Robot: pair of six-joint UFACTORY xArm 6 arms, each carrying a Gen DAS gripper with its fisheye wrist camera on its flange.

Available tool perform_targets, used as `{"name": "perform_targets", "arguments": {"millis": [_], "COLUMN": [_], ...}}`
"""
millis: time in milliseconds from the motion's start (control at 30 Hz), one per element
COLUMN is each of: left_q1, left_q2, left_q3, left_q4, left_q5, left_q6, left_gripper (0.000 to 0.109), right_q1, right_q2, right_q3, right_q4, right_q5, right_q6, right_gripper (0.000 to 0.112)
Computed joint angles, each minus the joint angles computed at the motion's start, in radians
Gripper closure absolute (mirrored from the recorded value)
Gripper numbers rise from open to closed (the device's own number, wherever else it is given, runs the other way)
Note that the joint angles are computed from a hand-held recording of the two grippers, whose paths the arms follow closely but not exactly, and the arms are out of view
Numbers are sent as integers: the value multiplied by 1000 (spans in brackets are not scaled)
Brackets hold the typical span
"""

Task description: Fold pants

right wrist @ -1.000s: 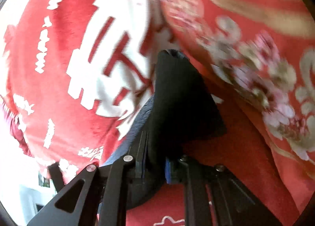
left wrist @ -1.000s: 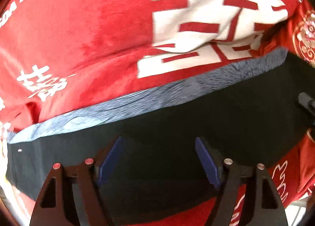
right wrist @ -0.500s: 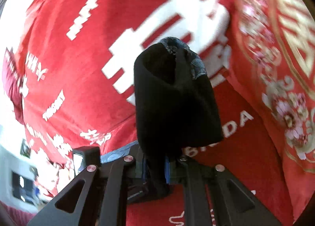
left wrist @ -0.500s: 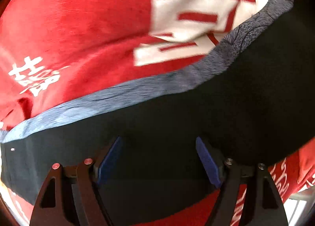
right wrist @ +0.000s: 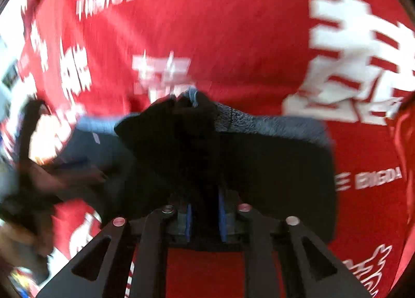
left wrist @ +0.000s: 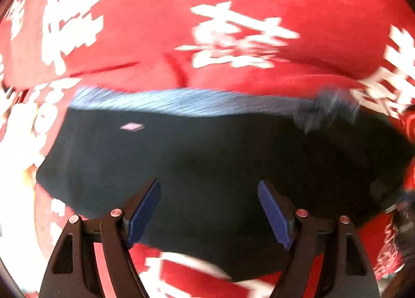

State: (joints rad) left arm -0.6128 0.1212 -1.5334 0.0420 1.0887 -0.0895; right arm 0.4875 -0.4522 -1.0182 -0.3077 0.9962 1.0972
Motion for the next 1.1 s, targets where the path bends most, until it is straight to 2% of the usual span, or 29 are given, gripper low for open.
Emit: {"name": "perform_targets", "arguments": {"millis": [33, 100, 133, 167, 200, 233, 300, 367, 433, 533, 633, 667, 733, 867, 933, 967, 1000, 1033, 1100], "left_q1": [23, 59, 67, 74, 76, 81, 78, 66, 52, 26, 4, -5, -21, -35, -41, -46, -50, -57, -67], "left_q2": [-12, -26, -30, -33, -36, -38, -31, -15, 10, 79, 148, 182, 212, 221, 224, 231, 234, 240, 221], "left_q3": [19, 52, 60, 64, 63, 59, 39, 5, -41, -137, -231, -271, -297, -292, -293, -298, -298, -295, -274], "left_q4": [2, 5, -1, -8, -15, -39, -90, -149, -224, -336, -427, -439, -430, -436, -430, -426, -422, -416, -394], "left_q5": [-1, -8, -9, -7, 2, 20, 42, 63, 99, 161, 251, 296, 319, 324, 321, 319, 312, 296, 261], "left_q6": [11, 37, 48, 56, 61, 76, 99, 124, 158, 197, 201, 184, 149, 120, 114, 108, 104, 99, 107], "left_gripper": [30, 30, 30, 30, 30, 30, 30, 30, 30, 30, 30, 30, 30, 30, 30, 30, 30, 34, 53], "right_q1": [34, 94, 135, 162, 174, 182, 182, 153, 98, -1, -40, -45, -42, -37, -62, -81, -94, -108, -95], "right_q2": [97, 206, 254, 269, 265, 247, 186, 83, -47, -223, -316, -323, -349, -383, -385, -390, -385, -370, -348], "right_q3": [-62, -158, -215, -242, -249, -242, -194, -87, 57, 309, 474, 491, 540, 590, 618, 639, 654, 684, 717], "right_q4": [5, -47, -101, -121, -116, -100, -62, 7, 74, 218, 299, 320, 333, 203, 126, 130, 141, 167, 303], "right_q5": [61, 188, 264, 298, 291, 261, 183, 33, -111, -396, -579, -595, -646, -703, -758, -786, -820, -894, -954], "right_q6": [-12, -8, -9, -14, -19, -13, -1, 50, 176, 346, 444, 444, 499, 678, 767, 771, 778, 799, 755], "right_gripper": [87, 86, 79, 72, 62, 55, 54, 54, 54, 54, 54, 54, 54, 54, 54, 54, 58, 76, 107]}}
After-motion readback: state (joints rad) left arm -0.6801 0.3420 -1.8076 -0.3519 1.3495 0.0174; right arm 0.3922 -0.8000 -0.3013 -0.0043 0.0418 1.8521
